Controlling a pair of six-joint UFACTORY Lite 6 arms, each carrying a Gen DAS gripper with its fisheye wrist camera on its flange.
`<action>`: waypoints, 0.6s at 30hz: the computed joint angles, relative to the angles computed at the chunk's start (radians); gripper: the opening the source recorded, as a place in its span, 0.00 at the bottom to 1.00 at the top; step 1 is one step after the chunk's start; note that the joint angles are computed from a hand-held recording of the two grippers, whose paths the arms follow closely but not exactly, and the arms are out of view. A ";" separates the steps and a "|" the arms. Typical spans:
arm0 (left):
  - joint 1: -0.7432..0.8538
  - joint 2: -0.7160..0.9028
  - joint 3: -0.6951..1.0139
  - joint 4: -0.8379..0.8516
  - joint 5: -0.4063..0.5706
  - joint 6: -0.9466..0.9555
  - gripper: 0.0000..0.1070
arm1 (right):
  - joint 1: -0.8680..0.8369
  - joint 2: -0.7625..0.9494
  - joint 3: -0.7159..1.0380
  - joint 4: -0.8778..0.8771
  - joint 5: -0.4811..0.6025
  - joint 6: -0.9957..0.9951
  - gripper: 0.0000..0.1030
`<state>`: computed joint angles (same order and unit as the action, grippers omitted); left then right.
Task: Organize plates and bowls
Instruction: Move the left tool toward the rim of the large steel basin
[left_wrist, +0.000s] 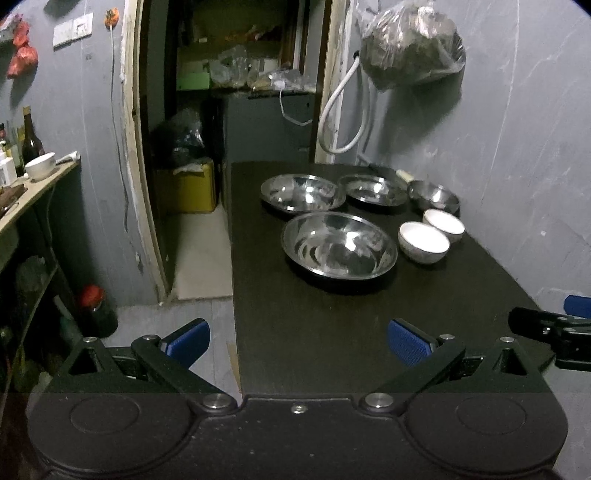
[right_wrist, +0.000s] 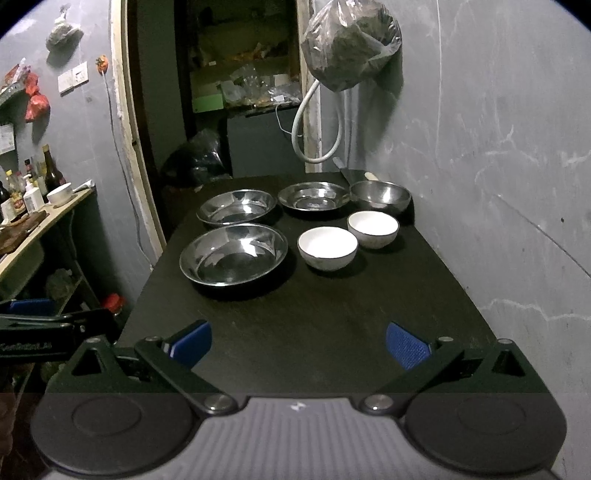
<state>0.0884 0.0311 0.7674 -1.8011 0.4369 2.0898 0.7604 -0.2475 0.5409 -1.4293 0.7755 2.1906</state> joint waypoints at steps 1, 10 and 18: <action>-0.004 0.011 0.010 0.008 -0.008 -0.014 0.96 | -0.009 0.003 0.001 0.002 -0.008 -0.005 1.00; -0.042 0.130 0.159 0.156 -0.051 -0.236 0.96 | -0.128 0.030 0.023 -0.017 -0.084 -0.077 1.00; -0.112 0.351 0.487 0.508 -0.084 -0.703 0.96 | -0.421 0.153 0.176 -0.215 -0.382 -0.059 1.00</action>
<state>-0.0234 0.3818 1.2547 -1.2930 0.3525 1.3866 0.3390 -0.0946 0.7166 -1.6445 0.3937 2.1319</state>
